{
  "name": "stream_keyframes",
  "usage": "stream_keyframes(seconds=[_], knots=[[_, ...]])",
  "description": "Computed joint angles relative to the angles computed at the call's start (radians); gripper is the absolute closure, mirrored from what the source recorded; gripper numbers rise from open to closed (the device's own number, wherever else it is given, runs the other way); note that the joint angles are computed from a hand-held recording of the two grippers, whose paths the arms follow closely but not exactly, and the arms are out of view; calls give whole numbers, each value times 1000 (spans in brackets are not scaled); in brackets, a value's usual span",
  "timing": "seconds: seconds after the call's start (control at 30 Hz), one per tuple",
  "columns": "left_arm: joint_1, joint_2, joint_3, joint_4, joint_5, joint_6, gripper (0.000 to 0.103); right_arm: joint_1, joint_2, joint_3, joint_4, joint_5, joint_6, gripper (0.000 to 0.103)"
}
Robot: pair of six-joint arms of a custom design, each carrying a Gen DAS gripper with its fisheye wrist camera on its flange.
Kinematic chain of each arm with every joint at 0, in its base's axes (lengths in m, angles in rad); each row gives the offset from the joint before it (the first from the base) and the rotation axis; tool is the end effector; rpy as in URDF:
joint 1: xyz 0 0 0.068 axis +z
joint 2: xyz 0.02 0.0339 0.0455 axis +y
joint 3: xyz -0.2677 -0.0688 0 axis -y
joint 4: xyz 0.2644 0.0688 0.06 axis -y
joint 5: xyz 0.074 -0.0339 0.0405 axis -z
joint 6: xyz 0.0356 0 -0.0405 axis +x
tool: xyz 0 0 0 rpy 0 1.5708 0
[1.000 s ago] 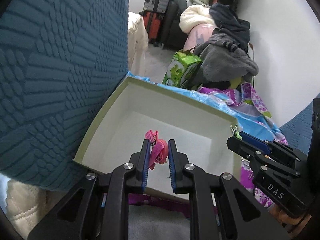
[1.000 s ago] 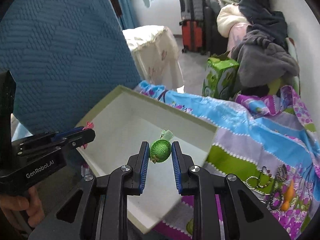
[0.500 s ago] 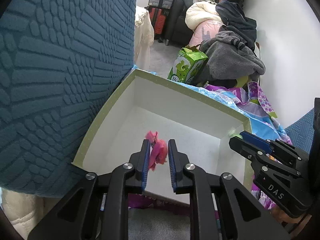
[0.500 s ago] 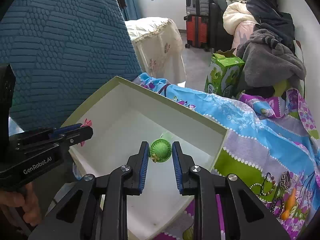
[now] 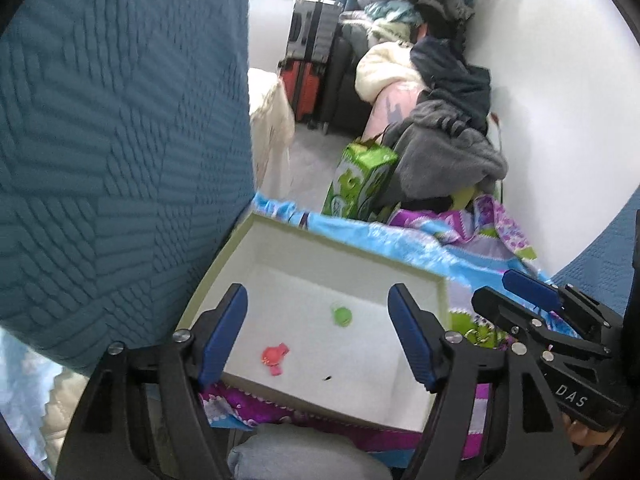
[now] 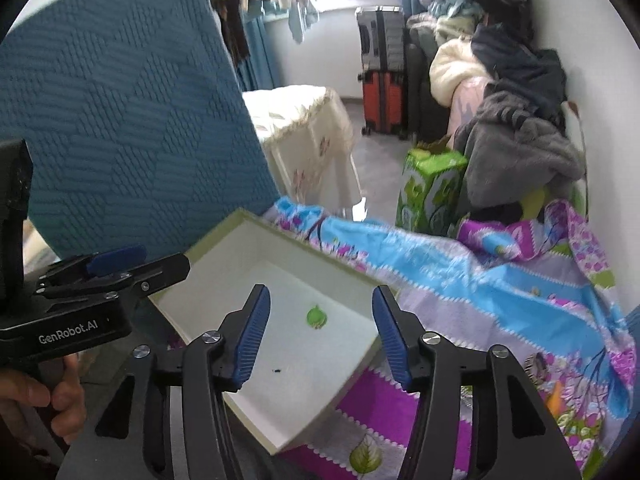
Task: Organize jewelry
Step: 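Withdraw both open tools from the box back toward the jewelry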
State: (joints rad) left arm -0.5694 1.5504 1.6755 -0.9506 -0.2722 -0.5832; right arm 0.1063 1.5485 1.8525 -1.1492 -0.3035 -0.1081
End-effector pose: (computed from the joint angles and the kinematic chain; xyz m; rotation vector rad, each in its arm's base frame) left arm 0.2939 -0.1768 0.3941 -0.1430 2.3651 -0.2323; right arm 0.3171 0.0445 0.4368 -0.3941 2.3642 0.3651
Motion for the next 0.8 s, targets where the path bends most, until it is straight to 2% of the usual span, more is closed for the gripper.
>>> stream_keyframes(seconds=[0.37,0.67,0.8], knots=[[-142,27,225,-93,-138,-18,30,-161,-33,189,-86,-102,-36,51],[-275,98,418,-172,-240,-52,30,-343,-27,361,-223,-197,-119,51],[-329,134,485,-189,-267,-66,30,-438,-40,388,-266,-242,-156,51]])
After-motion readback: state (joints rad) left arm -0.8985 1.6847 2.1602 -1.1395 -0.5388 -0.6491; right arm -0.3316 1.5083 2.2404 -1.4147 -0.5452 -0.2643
